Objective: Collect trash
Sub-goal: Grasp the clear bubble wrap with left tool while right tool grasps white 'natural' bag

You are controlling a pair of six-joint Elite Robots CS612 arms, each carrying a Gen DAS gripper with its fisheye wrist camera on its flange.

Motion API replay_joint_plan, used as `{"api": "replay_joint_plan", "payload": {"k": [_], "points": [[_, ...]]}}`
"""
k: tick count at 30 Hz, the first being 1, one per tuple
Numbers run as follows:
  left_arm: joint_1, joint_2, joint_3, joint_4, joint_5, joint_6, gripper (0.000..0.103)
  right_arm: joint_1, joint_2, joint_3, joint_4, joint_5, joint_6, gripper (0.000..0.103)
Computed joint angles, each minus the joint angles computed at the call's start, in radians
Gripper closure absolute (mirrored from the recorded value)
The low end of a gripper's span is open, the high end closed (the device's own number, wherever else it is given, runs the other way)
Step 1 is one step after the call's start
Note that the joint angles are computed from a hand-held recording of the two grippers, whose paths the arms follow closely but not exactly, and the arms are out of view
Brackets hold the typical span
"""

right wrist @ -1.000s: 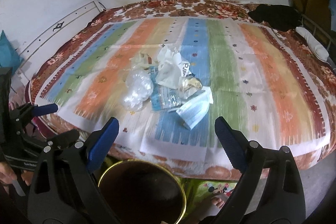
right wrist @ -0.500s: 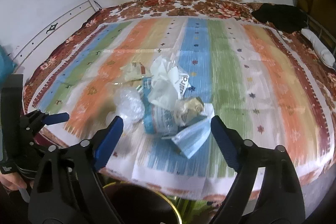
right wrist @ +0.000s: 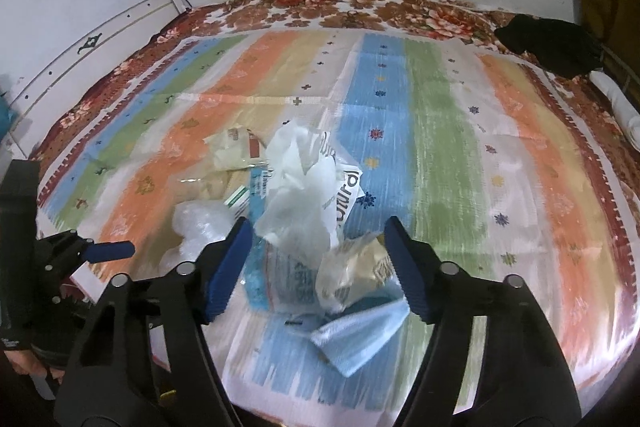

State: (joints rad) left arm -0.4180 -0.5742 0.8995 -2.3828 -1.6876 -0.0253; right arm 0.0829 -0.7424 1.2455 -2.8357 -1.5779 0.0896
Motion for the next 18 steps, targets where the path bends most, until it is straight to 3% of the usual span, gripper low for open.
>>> {"api": "replay_joint_plan", "payload": {"k": [7, 10, 14, 18], "points": [[-0.004, 0.030, -0.043, 0.037, -0.005, 0.029, 0.021, -0.001, 0.047, -0.071, 0.065, 0.001, -0.007, 0.055], [-0.006, 0.043, -0.061, 0.050, 0.005, 0.050, 0.022, -0.002, 0.062, -0.092, 0.093, -0.009, -0.008, 0.065], [-0.005, 0.064, -0.092, 0.072, 0.008, 0.062, 0.026, -0.009, 0.077, -0.115, 0.122, 0.032, 0.007, 0.086], [-0.003, 0.079, -0.120, 0.101, 0.002, 0.068, 0.043, -0.013, 0.084, -0.124, 0.118, 0.057, 0.016, 0.098]]}}
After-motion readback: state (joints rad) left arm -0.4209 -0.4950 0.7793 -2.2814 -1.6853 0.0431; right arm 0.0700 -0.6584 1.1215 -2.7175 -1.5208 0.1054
